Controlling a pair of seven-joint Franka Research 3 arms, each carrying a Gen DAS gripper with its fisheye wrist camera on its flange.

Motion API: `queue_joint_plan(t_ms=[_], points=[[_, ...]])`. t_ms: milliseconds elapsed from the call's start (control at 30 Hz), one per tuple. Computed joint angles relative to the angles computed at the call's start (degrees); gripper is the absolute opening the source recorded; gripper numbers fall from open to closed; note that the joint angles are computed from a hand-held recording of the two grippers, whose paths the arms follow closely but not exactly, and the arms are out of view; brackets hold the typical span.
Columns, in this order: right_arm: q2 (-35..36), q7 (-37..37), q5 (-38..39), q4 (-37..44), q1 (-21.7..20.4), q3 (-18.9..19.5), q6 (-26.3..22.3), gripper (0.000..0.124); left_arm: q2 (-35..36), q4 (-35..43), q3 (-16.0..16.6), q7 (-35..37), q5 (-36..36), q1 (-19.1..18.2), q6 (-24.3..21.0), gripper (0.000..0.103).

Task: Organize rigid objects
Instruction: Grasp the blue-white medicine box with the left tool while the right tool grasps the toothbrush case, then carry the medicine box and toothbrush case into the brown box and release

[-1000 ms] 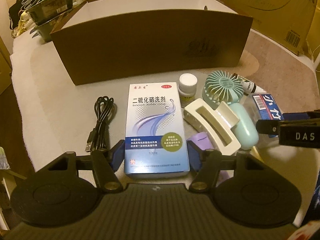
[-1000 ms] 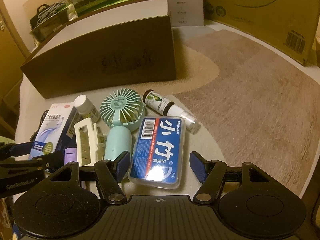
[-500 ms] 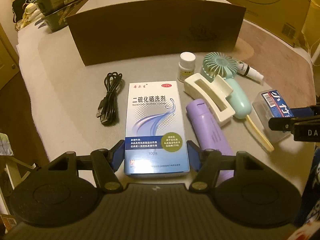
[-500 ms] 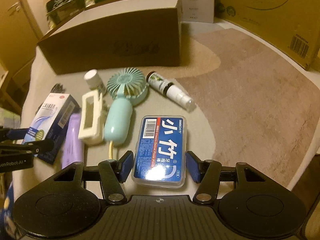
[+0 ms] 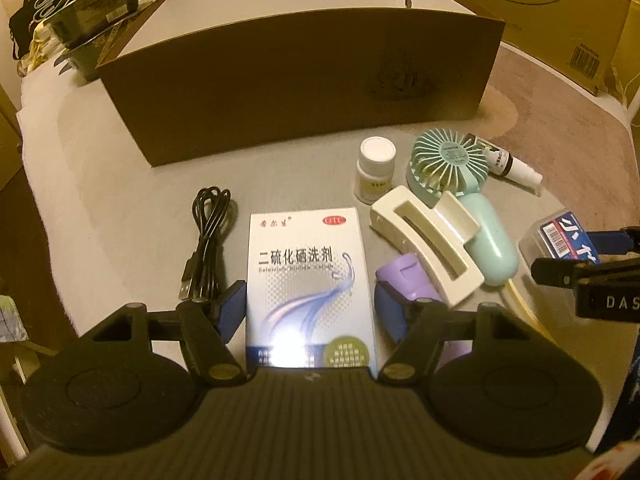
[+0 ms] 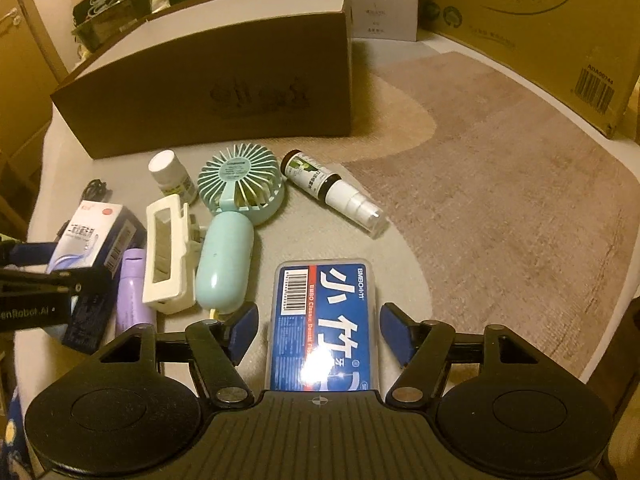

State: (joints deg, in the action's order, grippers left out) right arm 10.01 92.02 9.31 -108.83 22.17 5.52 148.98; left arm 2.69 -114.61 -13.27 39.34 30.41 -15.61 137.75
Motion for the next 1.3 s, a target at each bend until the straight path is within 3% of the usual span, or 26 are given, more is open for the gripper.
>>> queue_joint_plan(t_ms=[167, 233, 433, 833, 1067, 1300], points=[[0.09, 0.94, -1.28, -0.07, 0.26, -0.22, -0.18, 0.066, 0.51, -0.15, 0.25, -1.37, 1.26, 0.02, 0.73, 0.063], [0.2, 0.69, -1.38, 0.01, 0.24, -0.15, -0.29, 0.058, 0.32, -0.62, 0.27, -1.83, 2.03, 0.02, 1.33, 0.063], [-0.43, -0.32, -1.05, -0.53, 0.12, 0.01, -0.02, 0.057, -0.34, -1.34, 0.19, -2.45, 2.93, 0.06, 1.82, 0.062], [-2.07, -9.56, 7.56, 1.39, -1.97, 0.95, -1.75, 0.057, -5.98, -3.4, -0.35, -3.73, 4.07, 1.22, 2.45, 0.062], [0.37, -15.45, 11.81, 8.27, -3.05, 0.95, -4.17, 0.057, -7.2, -0.47, -0.2, -3.13, 5.6, 2.82, 1.93, 0.062], [6.85, -16.39, 13.49, 20.27, -3.57, 0.92, -6.39, 0.057, -4.43, 5.72, 0.81, -0.98, 8.06, 4.52, 2.05, 0.062]])
